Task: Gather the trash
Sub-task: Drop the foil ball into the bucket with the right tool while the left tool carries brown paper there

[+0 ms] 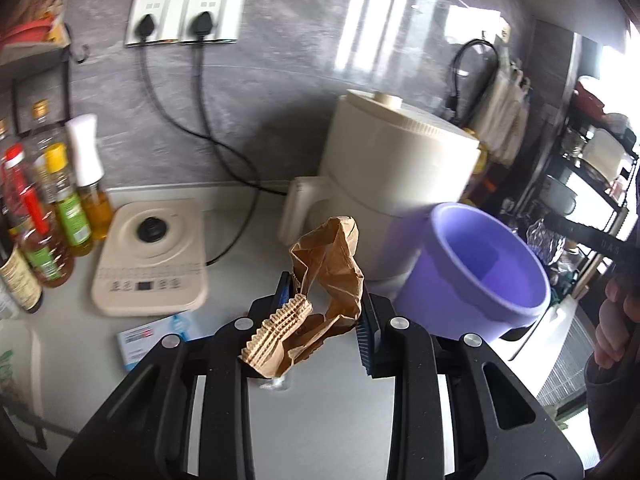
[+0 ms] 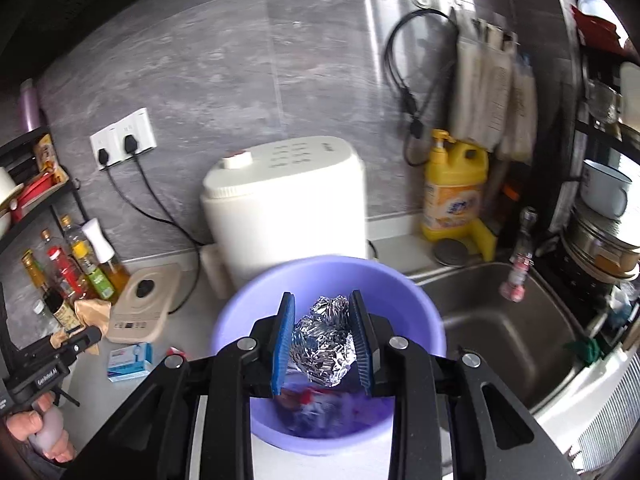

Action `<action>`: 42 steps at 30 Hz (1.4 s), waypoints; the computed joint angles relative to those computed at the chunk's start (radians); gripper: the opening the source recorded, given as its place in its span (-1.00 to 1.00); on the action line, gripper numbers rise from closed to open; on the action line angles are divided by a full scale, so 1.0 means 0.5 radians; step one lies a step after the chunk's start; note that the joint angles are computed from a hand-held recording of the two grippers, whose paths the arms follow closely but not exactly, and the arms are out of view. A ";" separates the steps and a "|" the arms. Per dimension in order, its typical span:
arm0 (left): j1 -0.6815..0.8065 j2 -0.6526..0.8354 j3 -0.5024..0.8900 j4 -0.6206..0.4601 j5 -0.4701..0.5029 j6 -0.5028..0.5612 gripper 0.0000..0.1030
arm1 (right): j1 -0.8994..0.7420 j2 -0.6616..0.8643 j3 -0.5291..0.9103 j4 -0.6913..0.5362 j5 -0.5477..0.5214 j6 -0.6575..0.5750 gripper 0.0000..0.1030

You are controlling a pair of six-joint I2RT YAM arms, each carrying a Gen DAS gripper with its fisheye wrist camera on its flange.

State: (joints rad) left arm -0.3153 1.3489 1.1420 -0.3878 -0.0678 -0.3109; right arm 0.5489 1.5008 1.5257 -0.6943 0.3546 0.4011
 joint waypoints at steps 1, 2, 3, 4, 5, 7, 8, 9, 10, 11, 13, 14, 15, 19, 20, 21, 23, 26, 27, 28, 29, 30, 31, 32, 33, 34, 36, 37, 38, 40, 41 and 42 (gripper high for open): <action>-0.029 0.037 0.034 0.015 -0.002 -0.001 -0.43 | -0.031 -0.018 -0.016 -0.006 -0.035 -0.008 -0.45; -0.046 0.059 0.054 0.025 -0.001 -0.001 -0.43 | -0.059 -0.028 -0.028 -0.007 -0.070 -0.014 -0.45; -0.068 0.086 0.079 0.033 -0.006 -0.006 -0.43 | -0.086 -0.034 -0.038 -0.004 -0.110 -0.018 -0.44; -0.085 0.113 0.103 0.041 -0.005 -0.007 -0.43 | -0.125 -0.034 -0.045 0.000 -0.177 -0.024 -0.42; -0.111 0.147 0.135 0.047 -0.009 -0.011 -0.43 | -0.163 -0.021 -0.038 -0.005 -0.248 -0.034 -0.39; -0.163 0.205 0.197 0.052 -0.027 -0.018 -0.43 | -0.211 -0.001 -0.020 -0.010 -0.319 -0.047 -0.27; -0.183 0.223 0.218 0.054 -0.036 -0.019 -0.43 | -0.223 -0.011 -0.024 -0.002 -0.306 -0.041 -0.07; -0.205 0.238 0.237 0.056 -0.047 -0.019 -0.43 | -0.233 -0.030 -0.036 0.015 -0.298 -0.037 -0.02; -0.224 0.255 0.258 0.058 -0.055 -0.020 -0.43 | -0.254 -0.067 -0.063 0.037 -0.317 -0.047 0.05; -0.249 0.283 0.292 0.055 -0.064 -0.022 -0.43 | -0.258 -0.083 -0.072 0.037 -0.323 -0.054 0.06; -0.281 0.326 0.350 0.047 -0.076 -0.015 -0.43 | -0.279 -0.137 -0.120 0.045 -0.333 -0.090 0.06; -0.293 0.344 0.377 0.039 -0.080 -0.010 -0.43 | -0.294 -0.180 -0.164 0.052 -0.333 -0.105 0.06; -0.308 0.371 0.413 0.031 -0.084 -0.002 -0.43 | -0.310 -0.212 -0.194 0.054 -0.341 -0.107 0.06; -0.377 0.489 0.580 -0.010 -0.087 0.037 -0.42 | -0.445 -0.401 -0.385 0.053 -0.384 -0.051 0.06; -0.399 0.534 0.643 -0.023 -0.082 0.050 -0.42 | -0.479 -0.455 -0.434 0.049 -0.391 -0.035 0.06; -0.415 0.573 0.695 -0.032 -0.076 0.060 -0.42 | -0.513 -0.506 -0.477 0.042 -0.399 -0.025 0.06; -0.457 0.676 0.833 -0.056 -0.053 0.098 -0.42 | -0.578 -0.596 -0.542 0.022 -0.425 -0.011 0.06; -0.514 0.834 1.060 -0.121 -0.015 0.162 -0.41 | -0.636 -0.739 -0.630 -0.013 -0.403 -0.013 0.06; -0.525 0.877 1.124 -0.142 0.002 0.172 -0.41 | -0.646 -0.773 -0.650 -0.023 -0.389 -0.011 0.06; -0.538 0.928 1.198 -0.171 0.019 0.180 -0.40 | -0.664 -0.829 -0.684 -0.038 -0.372 -0.001 0.06; -0.559 1.003 1.307 -0.213 0.034 0.193 -0.40 | -0.686 -0.879 -0.714 -0.051 -0.366 0.006 0.06; -0.571 1.044 1.367 -0.238 0.043 0.198 -0.40 | -0.707 -0.941 -0.755 -0.066 -0.347 0.021 0.06; -0.588 1.113 1.465 -0.280 0.070 0.210 -0.39 | -0.727 -0.977 -0.779 -0.074 -0.340 0.029 0.06; -0.599 1.162 1.534 -0.311 0.084 0.219 -0.38 | -0.750 -1.014 -0.805 -0.085 -0.339 0.040 0.06; -0.617 1.222 1.621 -0.351 0.094 0.231 -0.38 | -0.785 -1.062 -0.834 -0.107 -0.351 0.056 0.06; -0.635 1.283 1.711 -0.392 0.105 0.240 -0.37 | -0.809 -1.090 -0.849 -0.119 -0.366 0.064 0.06; -0.658 1.375 1.851 -0.453 0.122 0.247 -0.32 | -0.835 -1.150 -0.872 -0.152 -0.364 0.083 0.06; -0.666 1.421 1.923 -0.478 0.157 0.244 -0.11 | -0.832 -1.174 -0.879 -0.165 -0.346 0.084 0.08; -0.668 1.429 1.930 -0.461 0.206 0.238 0.28 | -0.822 -1.191 -0.884 -0.176 -0.328 0.089 0.10; -0.675 1.396 1.865 -0.354 0.257 0.236 0.73 | -0.778 -1.219 -0.897 -0.186 -0.285 0.109 0.26; -0.681 1.374 1.831 -0.321 0.231 0.245 0.79 | -0.750 -1.227 -0.904 -0.185 -0.251 0.117 0.40; -0.681 1.371 1.832 -0.328 0.218 0.254 0.80 | -0.731 -1.232 -0.910 -0.181 -0.228 0.119 0.45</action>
State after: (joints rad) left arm -0.6559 2.0347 2.0582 -0.5516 0.0413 -0.1837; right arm 0.1834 0.8849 1.0708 -0.7848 0.2406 0.4605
